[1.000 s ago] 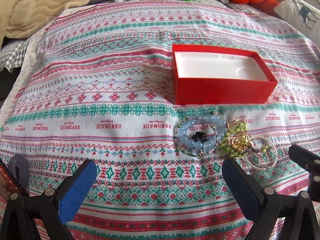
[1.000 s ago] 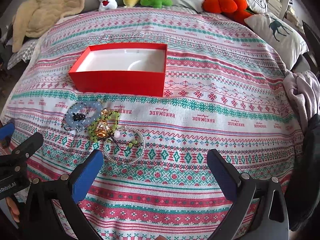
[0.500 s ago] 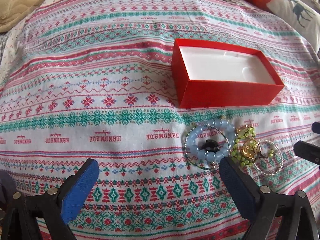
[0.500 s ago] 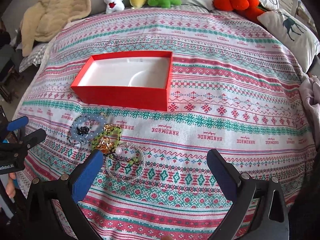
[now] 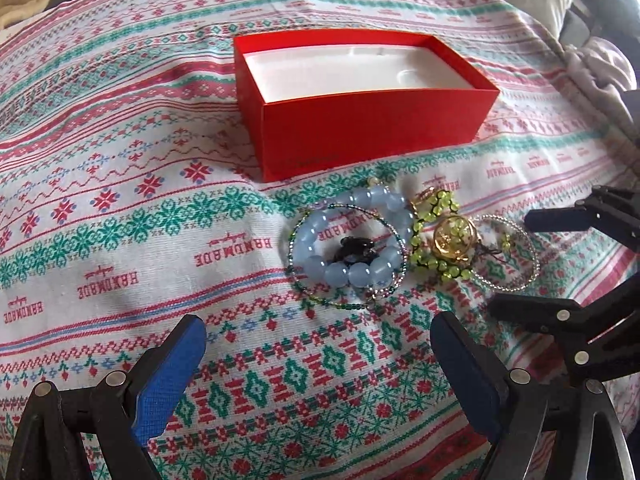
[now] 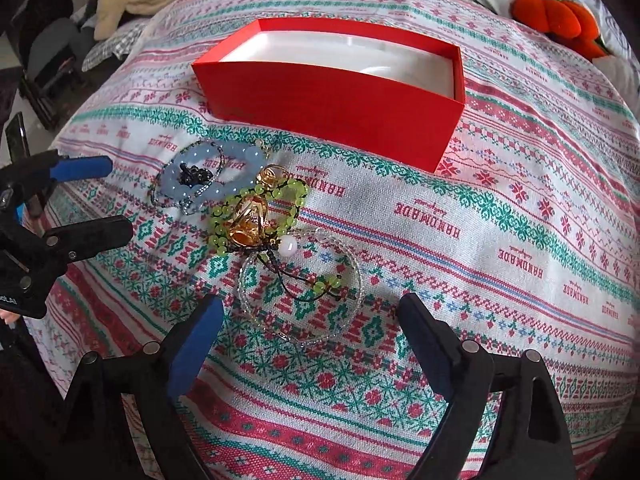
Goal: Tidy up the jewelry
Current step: 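Move left tool to thin multicolour bracelet while right tool reaches clear bead bracelet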
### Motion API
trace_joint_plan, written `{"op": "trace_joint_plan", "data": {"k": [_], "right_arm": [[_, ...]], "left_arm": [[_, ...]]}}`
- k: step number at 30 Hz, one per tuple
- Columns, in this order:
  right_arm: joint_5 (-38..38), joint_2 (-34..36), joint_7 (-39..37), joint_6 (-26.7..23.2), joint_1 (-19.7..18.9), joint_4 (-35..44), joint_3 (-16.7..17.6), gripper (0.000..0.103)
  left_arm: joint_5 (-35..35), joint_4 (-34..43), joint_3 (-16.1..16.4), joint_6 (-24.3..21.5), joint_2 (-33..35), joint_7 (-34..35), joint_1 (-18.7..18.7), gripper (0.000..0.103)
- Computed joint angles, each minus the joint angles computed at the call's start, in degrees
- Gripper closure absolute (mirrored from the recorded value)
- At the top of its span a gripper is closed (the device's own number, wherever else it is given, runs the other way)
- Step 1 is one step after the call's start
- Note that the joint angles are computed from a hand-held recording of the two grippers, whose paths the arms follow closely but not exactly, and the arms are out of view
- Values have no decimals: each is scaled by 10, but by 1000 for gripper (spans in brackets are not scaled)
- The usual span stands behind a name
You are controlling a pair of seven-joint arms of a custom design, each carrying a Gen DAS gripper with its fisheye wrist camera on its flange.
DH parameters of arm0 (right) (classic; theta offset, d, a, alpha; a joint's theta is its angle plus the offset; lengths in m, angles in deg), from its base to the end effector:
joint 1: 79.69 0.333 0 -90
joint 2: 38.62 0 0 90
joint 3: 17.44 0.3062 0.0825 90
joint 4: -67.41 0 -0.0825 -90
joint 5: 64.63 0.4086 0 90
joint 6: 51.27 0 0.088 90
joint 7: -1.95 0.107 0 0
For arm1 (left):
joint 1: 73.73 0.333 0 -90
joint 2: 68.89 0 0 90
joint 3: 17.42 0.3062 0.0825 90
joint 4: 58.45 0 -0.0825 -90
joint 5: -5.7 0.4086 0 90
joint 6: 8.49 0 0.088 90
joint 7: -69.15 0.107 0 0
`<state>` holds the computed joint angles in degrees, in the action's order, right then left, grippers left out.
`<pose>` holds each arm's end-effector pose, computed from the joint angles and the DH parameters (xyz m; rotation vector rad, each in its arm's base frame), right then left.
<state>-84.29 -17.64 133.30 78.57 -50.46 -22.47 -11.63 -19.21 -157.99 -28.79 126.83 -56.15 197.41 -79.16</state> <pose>0.5965 0.3966 0.4506 -2.0412 1.9348 -0.4282 0.6522 -0.1927 0.4749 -1.2378 2.6524 -0.8376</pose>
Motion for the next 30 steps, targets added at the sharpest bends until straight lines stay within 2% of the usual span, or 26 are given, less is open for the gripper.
{"op": "trace_joint_plan", "data": {"k": [3,13,22,30], "right_arm": [[-11,7,0,-8,4,11,-3,20],[-11,19,-25,-13,7,32,-1,52],[-3,-19,-18,7,0,-16,0,55],[-6,-53,3,17,-8,-56,4,55]], "left_arm": [[3,9,-2,-6,8,4,-2,10],[-6,54,-8,-29,44,0,-4,16],[6,70,-12,-17,62,-4,-11,19],[28,97,-16,0,88,-11,-25,30]]}}
